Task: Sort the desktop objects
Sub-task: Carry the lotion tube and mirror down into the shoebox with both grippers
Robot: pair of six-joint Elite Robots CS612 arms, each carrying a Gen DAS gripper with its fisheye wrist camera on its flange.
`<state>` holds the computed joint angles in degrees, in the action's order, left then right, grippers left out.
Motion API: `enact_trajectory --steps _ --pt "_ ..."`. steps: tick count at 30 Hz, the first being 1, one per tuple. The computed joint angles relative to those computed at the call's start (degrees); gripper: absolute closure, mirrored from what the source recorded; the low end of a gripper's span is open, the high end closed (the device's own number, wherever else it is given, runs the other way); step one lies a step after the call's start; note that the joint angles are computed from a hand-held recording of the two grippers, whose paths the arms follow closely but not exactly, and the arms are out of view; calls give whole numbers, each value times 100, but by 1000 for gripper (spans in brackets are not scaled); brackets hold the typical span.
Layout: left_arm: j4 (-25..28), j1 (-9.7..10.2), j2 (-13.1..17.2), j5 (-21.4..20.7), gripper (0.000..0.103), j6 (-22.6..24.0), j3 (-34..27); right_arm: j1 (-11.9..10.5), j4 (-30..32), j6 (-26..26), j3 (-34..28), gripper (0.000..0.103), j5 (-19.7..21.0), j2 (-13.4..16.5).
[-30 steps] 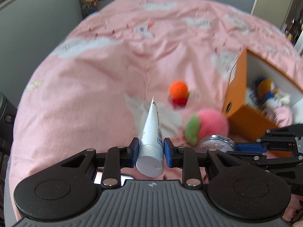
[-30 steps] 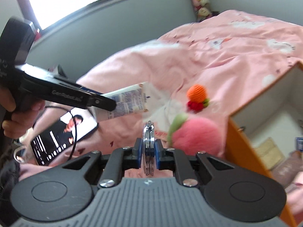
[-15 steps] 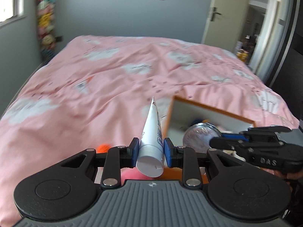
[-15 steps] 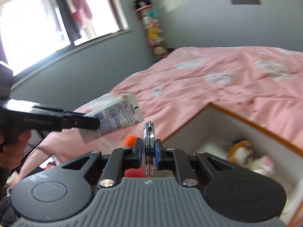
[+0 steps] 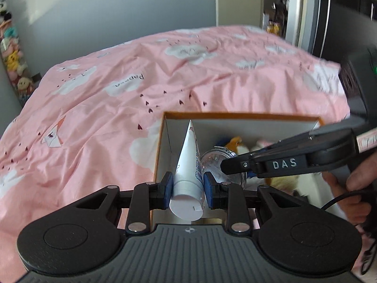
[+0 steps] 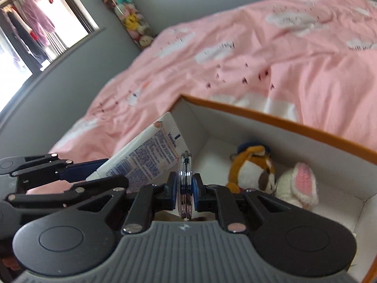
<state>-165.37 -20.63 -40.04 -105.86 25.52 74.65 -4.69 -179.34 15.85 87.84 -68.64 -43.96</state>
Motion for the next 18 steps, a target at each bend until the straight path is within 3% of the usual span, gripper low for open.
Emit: enact_trajectory --steps 7,18 --pt "155 -94 169 442 71 392 -123 -26 457 40 -268 88 205 194" --pt "573 -130 292 584 71 510 -277 -5 949 -93 -484 87 202 334"
